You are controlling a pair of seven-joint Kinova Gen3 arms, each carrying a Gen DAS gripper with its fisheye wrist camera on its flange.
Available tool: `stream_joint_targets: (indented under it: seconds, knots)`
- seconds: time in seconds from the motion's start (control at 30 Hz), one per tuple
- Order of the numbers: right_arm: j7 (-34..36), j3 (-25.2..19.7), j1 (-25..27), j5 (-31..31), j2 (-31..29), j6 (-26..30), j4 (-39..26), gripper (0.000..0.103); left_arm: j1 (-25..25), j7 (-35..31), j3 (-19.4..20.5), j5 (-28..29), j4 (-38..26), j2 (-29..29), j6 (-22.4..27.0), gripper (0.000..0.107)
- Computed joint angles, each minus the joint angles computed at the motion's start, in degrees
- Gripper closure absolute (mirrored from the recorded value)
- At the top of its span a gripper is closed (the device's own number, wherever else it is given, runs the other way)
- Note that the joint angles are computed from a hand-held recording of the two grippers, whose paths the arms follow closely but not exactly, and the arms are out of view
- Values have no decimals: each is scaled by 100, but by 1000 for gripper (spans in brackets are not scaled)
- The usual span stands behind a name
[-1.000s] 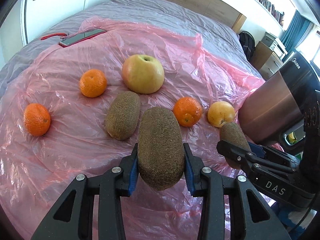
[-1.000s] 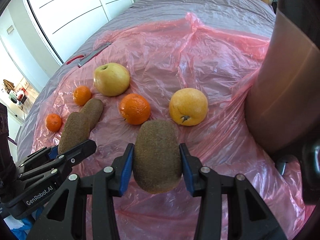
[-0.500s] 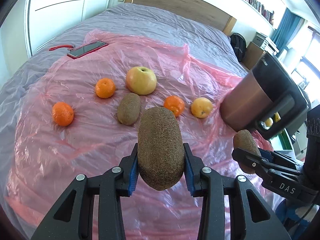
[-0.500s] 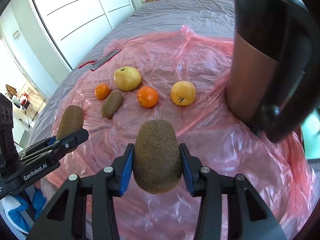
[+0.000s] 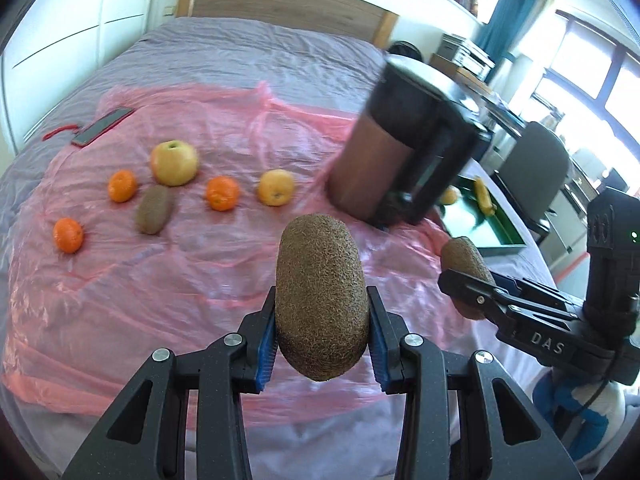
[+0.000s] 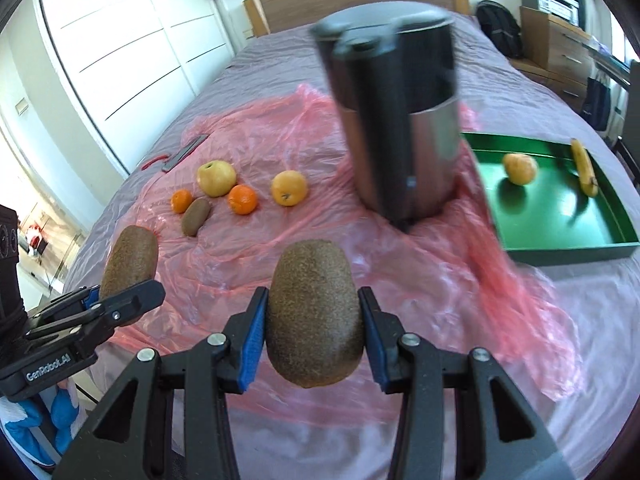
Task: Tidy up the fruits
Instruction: 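Carry both kiwis to the green tray and open both tools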
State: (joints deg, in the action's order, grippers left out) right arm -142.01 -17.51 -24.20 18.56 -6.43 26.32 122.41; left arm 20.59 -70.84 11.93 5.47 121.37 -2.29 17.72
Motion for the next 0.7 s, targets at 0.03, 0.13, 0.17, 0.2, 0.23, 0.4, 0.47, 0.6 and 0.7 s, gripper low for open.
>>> stream_joint_targets:
  seconds: [0.03, 0.13, 0.17, 0.2, 0.23, 0.4, 0.47, 0.6, 0.7]
  knots:
    - [63, 82, 27, -75, -139, 6, 97, 64, 50, 28, 56, -31, -81, 22, 48, 74]
    - [313, 235, 209, -312, -519, 65, 321, 64, 237, 373, 277, -418, -371, 153, 181, 74]
    - [415, 285, 287, -397, -639, 85, 384, 64, 316, 483, 321, -540, -473, 209, 226, 74]
    - [519, 341, 380, -471, -753, 98, 449, 64, 407, 573, 360, -649, -598, 285, 284, 74]
    - [638, 398, 460, -546, -839, 111, 493, 64, 486, 635, 368, -730, -688, 350, 319, 73]
    - [1439, 861, 807, -900, -1220, 248, 617, 64, 982, 1041, 371, -1283, -1287, 714, 586, 74]
    - [1796, 1101, 955, -1011, -1301, 269, 608, 64, 1171, 1095, 335, -1420, -1559, 903, 675, 74]
    - [2522, 1568, 1205, -1241, -1286, 202, 539, 64, 1547, 1048, 249, -1587, -2215, 1376, 872, 73]
    - [3140, 1961, 1346, -1425, -1140, 104, 426, 64, 1798, 951, 146, -1657, -2705, 1726, 1007, 73]
